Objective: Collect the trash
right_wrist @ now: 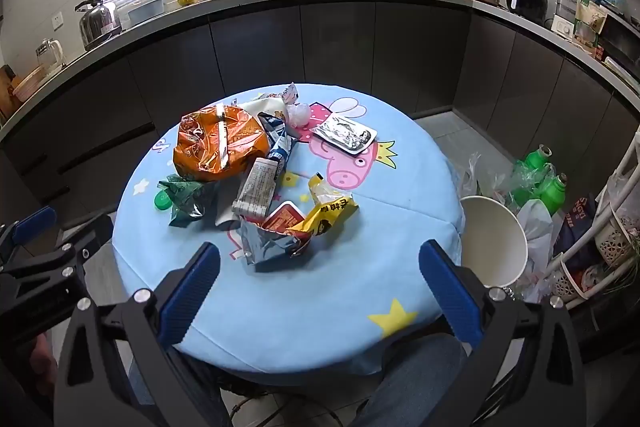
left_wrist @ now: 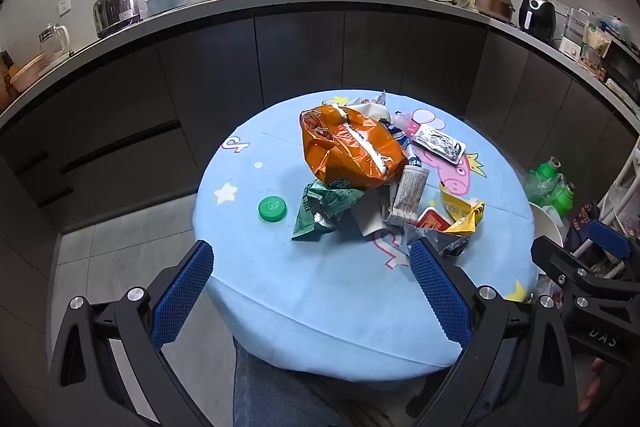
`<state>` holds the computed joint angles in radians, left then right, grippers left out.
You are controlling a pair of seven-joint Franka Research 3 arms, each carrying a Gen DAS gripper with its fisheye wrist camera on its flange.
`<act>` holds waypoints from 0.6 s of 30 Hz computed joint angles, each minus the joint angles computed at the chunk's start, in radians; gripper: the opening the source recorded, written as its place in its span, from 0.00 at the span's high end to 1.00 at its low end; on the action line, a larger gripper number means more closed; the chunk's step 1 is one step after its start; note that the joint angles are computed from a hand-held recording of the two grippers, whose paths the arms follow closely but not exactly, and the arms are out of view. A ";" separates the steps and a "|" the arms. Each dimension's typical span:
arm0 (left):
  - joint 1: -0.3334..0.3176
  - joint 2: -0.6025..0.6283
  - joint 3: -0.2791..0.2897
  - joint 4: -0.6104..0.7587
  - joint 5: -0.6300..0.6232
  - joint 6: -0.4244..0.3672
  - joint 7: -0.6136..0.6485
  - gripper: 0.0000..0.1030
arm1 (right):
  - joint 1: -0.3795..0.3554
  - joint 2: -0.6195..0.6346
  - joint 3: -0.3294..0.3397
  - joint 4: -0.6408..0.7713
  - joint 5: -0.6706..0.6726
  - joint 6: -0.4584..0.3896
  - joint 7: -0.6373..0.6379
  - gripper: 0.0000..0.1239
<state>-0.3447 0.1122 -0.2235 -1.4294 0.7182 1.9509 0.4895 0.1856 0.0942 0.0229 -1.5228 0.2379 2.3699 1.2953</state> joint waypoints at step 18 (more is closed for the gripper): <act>0.007 -0.009 -0.002 -0.030 0.002 0.015 -0.005 0.08 | -0.001 0.006 -0.001 0.007 0.003 -0.006 0.005 0.20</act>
<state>-0.3380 0.1030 -0.2254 -1.4598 0.7203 1.9658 0.4844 0.1844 0.1004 0.0217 -1.5157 0.2406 2.3637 1.3001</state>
